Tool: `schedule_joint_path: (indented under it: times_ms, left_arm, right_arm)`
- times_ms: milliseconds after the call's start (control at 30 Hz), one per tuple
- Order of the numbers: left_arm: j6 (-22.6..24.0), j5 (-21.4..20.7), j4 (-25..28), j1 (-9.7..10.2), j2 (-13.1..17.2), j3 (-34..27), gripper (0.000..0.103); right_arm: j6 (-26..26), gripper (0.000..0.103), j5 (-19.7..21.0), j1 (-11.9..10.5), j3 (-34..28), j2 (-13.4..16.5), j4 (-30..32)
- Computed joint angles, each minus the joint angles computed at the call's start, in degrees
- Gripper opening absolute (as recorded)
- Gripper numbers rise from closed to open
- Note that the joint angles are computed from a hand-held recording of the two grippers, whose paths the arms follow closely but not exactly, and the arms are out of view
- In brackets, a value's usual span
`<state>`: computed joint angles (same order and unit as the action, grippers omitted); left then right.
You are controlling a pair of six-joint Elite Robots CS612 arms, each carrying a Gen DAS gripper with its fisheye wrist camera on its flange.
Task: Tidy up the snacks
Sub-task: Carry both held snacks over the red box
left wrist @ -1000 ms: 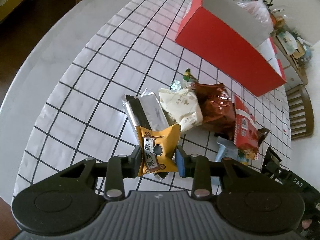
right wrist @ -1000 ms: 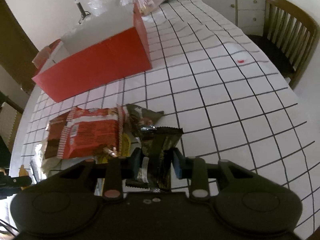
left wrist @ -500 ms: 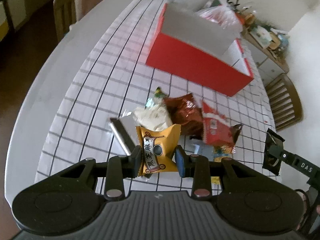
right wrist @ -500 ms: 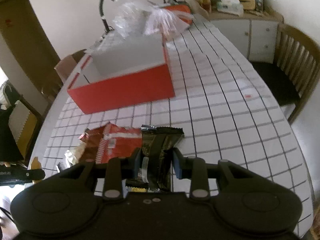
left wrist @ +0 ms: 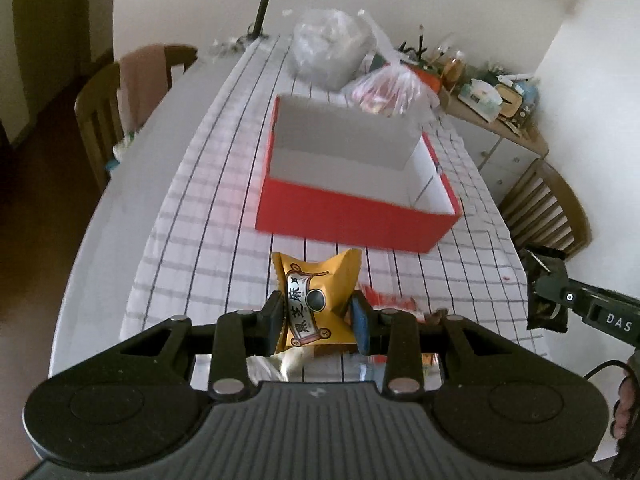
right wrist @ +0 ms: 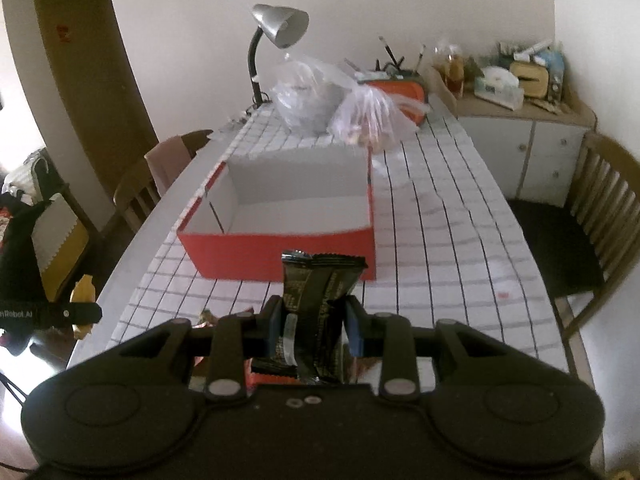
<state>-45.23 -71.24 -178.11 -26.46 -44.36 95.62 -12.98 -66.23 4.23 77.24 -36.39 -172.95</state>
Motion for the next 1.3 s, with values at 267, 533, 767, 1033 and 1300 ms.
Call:
schedule_joint_path:
  times_ms: [267, 533, 767, 1033, 1300]
  left_arm:
    - [4.61, 1.99, 2.38, 0.53, 1.79, -5.38, 0.034]
    - [8.28, 2.7, 6.17, 1.9, 5.46, -13.27, 0.034]
    - [10.4, 1.94, 10.82, 3.35, 9.52, -20.86, 0.034]
    - [11.86, 1.42, 17.93, 4.27, 14.27, -29.22, 0.034]
    - [11.71, 1.63, 23.86, 4.84, 17.79, -34.33, 0.034]
  right_arm:
    - [-1.5, 0.031, 0.07, -0.02, -4.36, 1.79, 1.59]
    - [-4.2, 0.031, -0.82, 0.65, -13.02, 6.01, 6.66]
    - [-6.44, 0.031, -0.5, 1.19, -21.88, 10.64, 12.4]
    - [-9.07, 0.031, -0.84, 2.23, -32.86, 16.68, 19.36]
    - [-9.58, 0.031, -3.01, 3.38, -43.46, 23.0, 25.94]
